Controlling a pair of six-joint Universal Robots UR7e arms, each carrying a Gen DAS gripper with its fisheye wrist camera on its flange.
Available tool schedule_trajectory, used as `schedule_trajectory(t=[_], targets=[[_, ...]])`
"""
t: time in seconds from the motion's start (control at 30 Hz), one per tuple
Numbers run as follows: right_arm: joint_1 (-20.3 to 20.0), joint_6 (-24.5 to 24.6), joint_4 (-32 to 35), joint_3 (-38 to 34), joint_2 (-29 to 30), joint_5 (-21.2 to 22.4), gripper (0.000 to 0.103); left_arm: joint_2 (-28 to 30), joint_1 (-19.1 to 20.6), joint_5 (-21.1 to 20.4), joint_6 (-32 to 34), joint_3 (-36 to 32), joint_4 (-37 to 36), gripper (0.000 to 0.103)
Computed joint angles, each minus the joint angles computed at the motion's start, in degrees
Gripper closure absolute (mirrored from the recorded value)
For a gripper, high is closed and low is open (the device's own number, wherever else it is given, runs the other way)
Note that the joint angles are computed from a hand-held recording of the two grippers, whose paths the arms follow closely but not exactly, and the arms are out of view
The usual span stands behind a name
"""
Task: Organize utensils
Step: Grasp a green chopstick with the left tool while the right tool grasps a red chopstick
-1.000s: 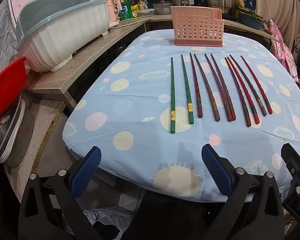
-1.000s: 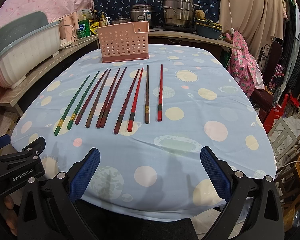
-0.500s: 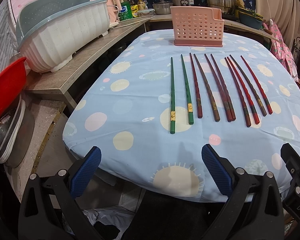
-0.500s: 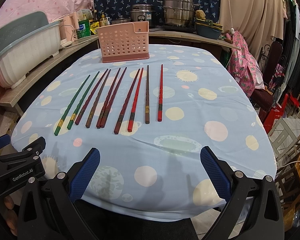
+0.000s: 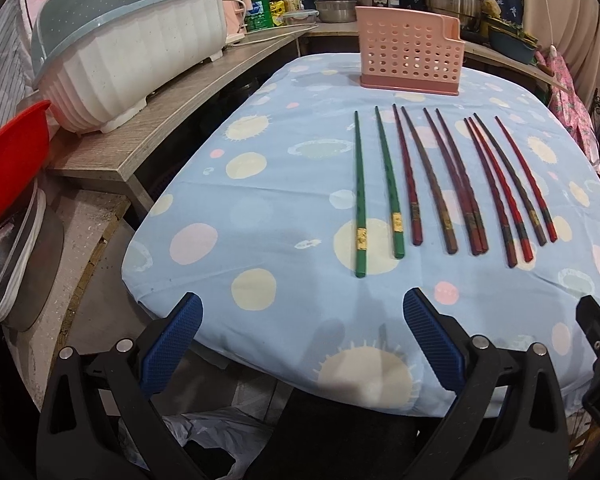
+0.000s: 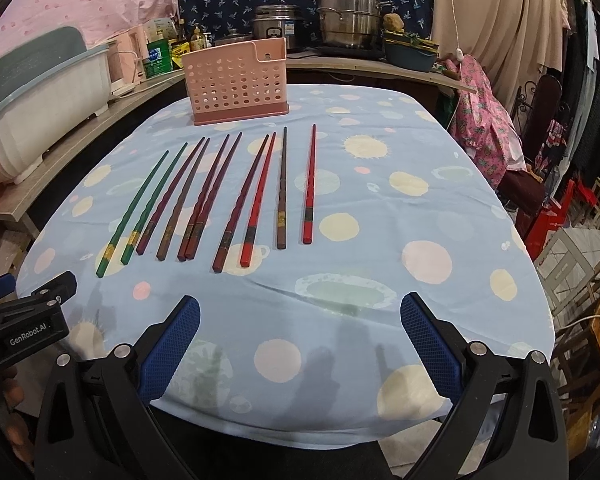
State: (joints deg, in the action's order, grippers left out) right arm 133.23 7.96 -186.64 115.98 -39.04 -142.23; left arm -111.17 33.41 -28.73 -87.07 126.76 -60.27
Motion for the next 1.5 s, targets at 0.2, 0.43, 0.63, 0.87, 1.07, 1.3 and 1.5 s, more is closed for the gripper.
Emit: schedule_trajectory(t=[0.2, 0.43, 0.63, 0.87, 1.07, 1.3, 1.5], targets=[[-1.5, -0.5, -0.2, -0.9, 0.2, -0.1, 0.007, 0.7, 4.9, 1.8, 7.3, 0.5, -8.4, 0.007], [-3.2, -1.7, -0.3, -2.4, 1.0, 0.5, 0.007, 2.1, 9.5, 3.2, 16.6, 1.8, -19.5, 0.009], [-4.3, -3.2, -0.6, -4.3, 1.9, 1.1, 0.010, 3.5, 12.9, 2.8, 24.7, 2.6, -29.7, 0.022], [-6.7, -4.3, -0.3, -6.9, 2.6, 3.4, 0.026, 4.5, 15.0, 3.0, 30.5, 2.9, -37.6, 0.033], [-8.6, -4.8, 0.5, -9.6, 3.8, 5.5, 0.047, 5.1, 16.0, 1.5, 34.5, 2.8, -43.1, 0.046], [-9.8, -5.0, 1.8, -10.9, 4.8, 6.6, 0.069, 4.8, 15.9, 0.0, 37.4, 3.3, -46.5, 0.068], [-10.1, -5.5, 1.6, -10.3, 4.2, 7.2, 0.093, 4.2, 16.0, -2.2, 39.5, 3.5, -49.1, 0.090]])
